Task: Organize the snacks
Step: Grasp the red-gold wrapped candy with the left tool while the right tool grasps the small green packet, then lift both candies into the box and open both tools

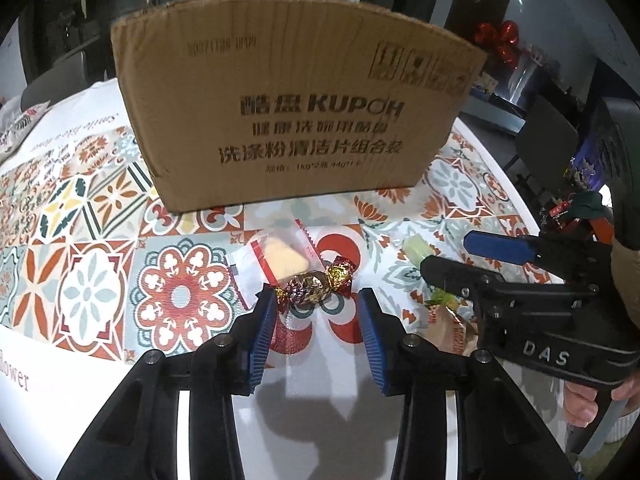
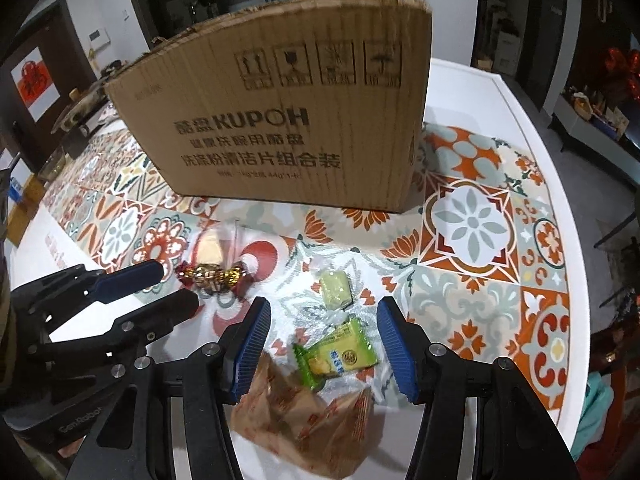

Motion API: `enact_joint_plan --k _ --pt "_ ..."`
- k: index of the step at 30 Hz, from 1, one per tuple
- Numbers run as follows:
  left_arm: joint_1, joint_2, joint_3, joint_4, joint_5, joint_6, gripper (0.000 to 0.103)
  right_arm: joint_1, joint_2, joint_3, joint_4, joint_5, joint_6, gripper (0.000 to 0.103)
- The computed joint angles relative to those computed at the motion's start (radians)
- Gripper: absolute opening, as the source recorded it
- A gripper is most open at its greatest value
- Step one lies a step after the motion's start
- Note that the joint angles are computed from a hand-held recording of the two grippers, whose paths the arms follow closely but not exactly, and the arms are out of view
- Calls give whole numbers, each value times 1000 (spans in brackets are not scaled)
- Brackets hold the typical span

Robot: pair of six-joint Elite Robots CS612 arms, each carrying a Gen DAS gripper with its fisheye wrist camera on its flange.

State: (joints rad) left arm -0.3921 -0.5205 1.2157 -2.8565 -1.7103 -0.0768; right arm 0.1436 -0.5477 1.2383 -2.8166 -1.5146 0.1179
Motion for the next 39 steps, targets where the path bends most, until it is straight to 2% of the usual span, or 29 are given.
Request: enact_joint_plan --k 2,12,18,21,23,39 --pt "0 8 -12 10 -4 -5 41 -2 9 -18 26 -1 1 51" --pt "-8 32 -51 50 28 1 36 -4 48 -86 97 -6 0 47" --pt "-7 45 -71 73 -4 4 17 -4 61 -106 111 -3 6 41" --pt "-4 49 -80 81 -27 4 15 -6 60 -102 104 3 11 32" --pt "-4 49 -81 81 -35 4 15 -4 62 -104 102 0 7 19" --pt "4 -3 -10 -6 -58 -2 14 -2 23 -41 21 14 54 19"
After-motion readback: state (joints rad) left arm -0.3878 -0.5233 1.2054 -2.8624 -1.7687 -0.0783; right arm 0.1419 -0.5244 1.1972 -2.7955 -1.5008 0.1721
